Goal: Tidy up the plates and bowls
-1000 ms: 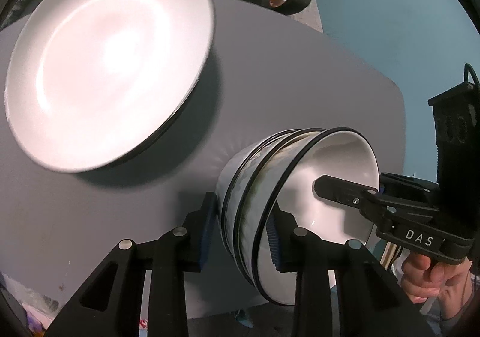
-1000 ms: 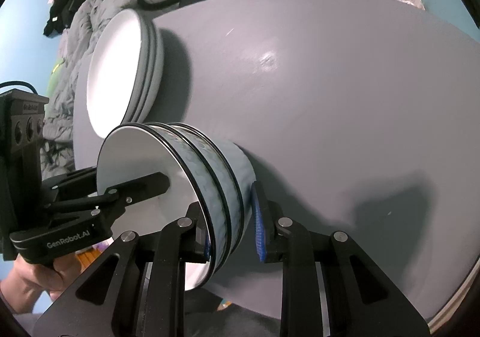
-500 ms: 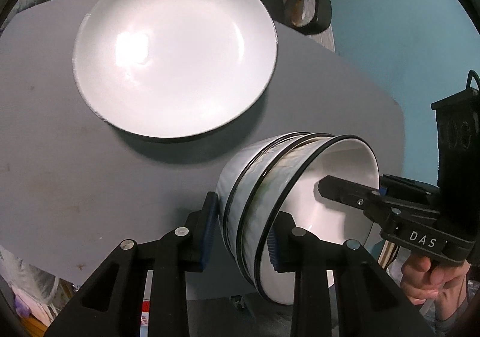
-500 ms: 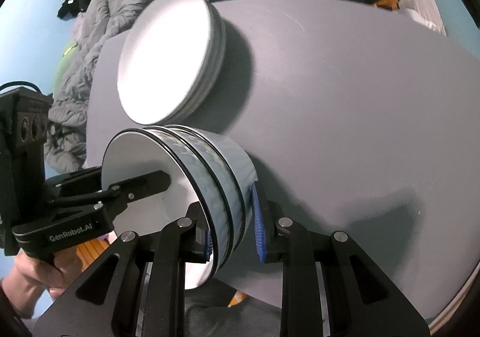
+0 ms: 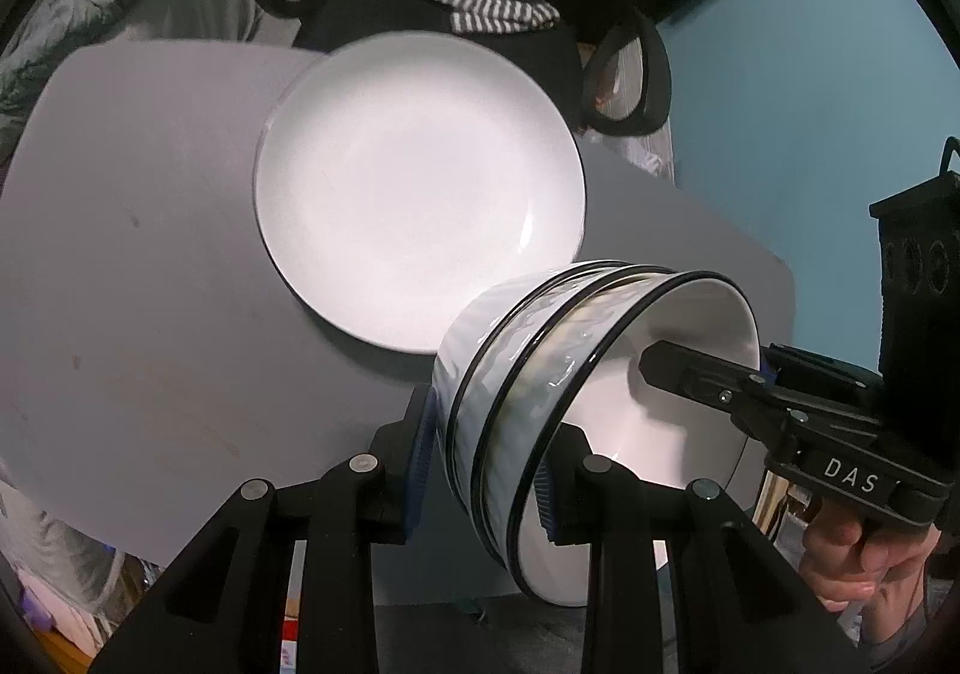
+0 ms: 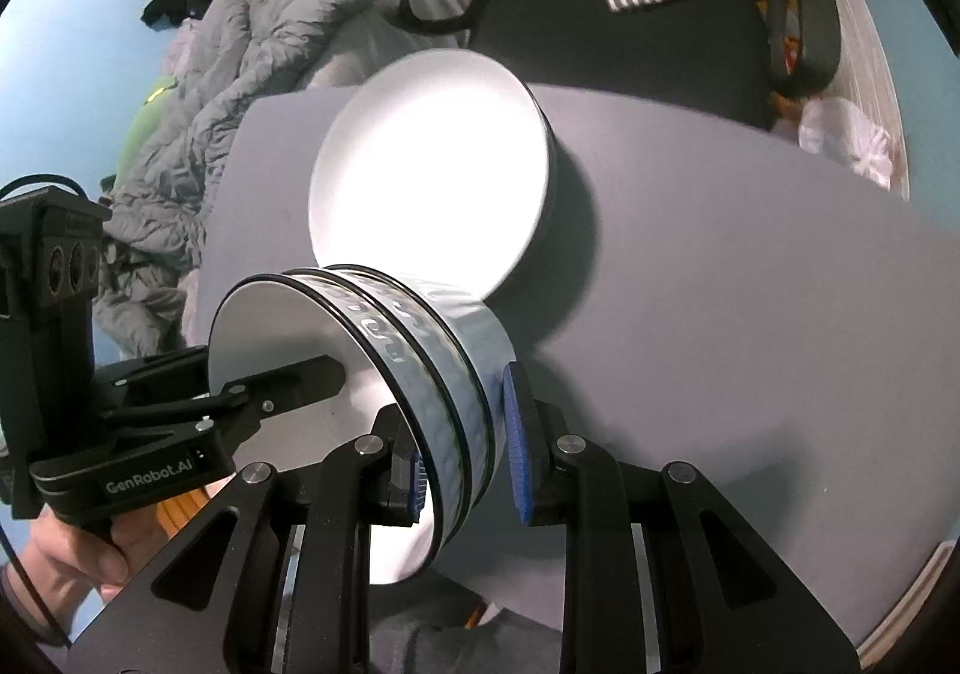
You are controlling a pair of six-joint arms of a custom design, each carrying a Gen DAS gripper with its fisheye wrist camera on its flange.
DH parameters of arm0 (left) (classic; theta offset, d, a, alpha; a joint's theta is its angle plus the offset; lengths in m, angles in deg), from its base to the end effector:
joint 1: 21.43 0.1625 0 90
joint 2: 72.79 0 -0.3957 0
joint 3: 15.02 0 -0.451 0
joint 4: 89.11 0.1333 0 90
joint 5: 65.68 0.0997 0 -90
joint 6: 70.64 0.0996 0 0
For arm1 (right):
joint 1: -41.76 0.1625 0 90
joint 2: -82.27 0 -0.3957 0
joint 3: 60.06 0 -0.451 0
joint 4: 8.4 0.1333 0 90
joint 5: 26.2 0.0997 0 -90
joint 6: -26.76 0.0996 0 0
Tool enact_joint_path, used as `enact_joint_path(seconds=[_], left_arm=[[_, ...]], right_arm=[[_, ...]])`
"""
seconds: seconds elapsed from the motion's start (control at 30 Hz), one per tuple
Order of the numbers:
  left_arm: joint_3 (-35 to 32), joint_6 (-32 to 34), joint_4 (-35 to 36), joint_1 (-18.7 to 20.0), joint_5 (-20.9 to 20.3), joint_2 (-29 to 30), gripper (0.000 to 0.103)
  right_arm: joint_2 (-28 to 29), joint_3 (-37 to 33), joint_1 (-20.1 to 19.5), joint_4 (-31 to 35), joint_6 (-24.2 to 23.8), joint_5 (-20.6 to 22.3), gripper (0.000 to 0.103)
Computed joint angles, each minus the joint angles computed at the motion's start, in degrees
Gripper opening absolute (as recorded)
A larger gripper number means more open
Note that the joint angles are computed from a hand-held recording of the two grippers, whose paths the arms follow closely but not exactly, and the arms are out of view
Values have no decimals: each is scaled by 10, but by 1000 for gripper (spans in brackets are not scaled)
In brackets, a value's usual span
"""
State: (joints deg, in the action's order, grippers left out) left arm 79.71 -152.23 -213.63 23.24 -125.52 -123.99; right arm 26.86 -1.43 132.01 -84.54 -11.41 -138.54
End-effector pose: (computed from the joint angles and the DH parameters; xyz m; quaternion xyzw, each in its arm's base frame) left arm -0.3404 -0.5943 0.0596 -0.2801 0.9211 -0.1981 0.1837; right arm 0.0987 -0.7427 0.3456 0.3464 -0.9067 -0.2000 0.1338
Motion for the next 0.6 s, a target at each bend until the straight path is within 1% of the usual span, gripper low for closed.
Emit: enact_joint_path(seconds=[0.17,0.37,0.5,0.6], left_arm=[[0,6,19,8,18,-16,29],[0,22,33,29,37,-34,29],[4,33,26,48,39,-39,29],[-8,42,37,61,37,-32,29]], right_arm=[[14,-12,12,-6,-1,9,22],[43,-29,24,-18,7,20,22],[61,-32,31,-32,12,20,22],[74,-39,35,-37,22,15,22]])
